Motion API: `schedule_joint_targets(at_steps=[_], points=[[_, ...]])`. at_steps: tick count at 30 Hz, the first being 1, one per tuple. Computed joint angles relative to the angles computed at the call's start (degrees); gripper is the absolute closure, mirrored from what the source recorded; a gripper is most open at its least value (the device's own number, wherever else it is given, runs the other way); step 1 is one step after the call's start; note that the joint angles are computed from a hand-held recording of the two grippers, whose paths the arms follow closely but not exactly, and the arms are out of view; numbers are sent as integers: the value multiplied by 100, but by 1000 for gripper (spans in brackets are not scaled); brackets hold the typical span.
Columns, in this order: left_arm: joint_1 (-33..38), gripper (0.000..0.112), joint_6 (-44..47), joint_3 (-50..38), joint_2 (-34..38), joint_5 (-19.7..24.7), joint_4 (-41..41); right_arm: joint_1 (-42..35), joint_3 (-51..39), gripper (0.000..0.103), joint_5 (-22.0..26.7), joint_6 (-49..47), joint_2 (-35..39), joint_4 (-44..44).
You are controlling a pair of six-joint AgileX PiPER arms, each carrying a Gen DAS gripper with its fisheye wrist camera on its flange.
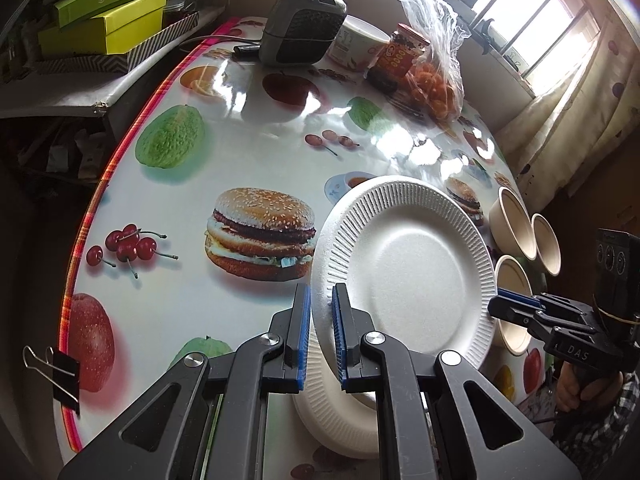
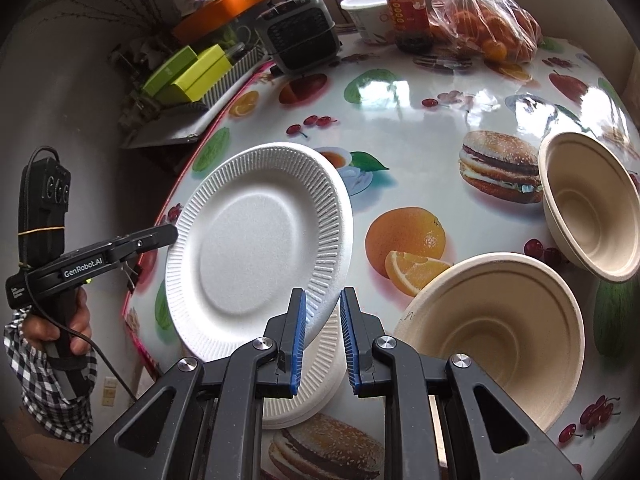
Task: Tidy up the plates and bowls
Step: 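Lift and carry the held white plate onto the plate stack with the left gripper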
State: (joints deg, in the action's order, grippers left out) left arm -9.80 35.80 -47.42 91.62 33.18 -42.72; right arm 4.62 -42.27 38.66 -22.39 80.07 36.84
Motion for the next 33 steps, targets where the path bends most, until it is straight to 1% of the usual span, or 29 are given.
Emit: schedule_joint_targets(at_steps=[13, 19, 25, 33], points=[[152, 101, 478, 577, -222, -39, -293, 221, 443, 86, -142, 90, -292, 26], [156, 101, 528, 736, -230, -107, -280, 440, 600, 86, -289, 288, -325, -109], [103, 101, 543, 847, -274, -139, -245, 463, 782, 86, -380, 248, -356, -69], [-54, 101, 425, 911, -176, -315, -139, 531, 923, 85, -445, 354, -421, -150]])
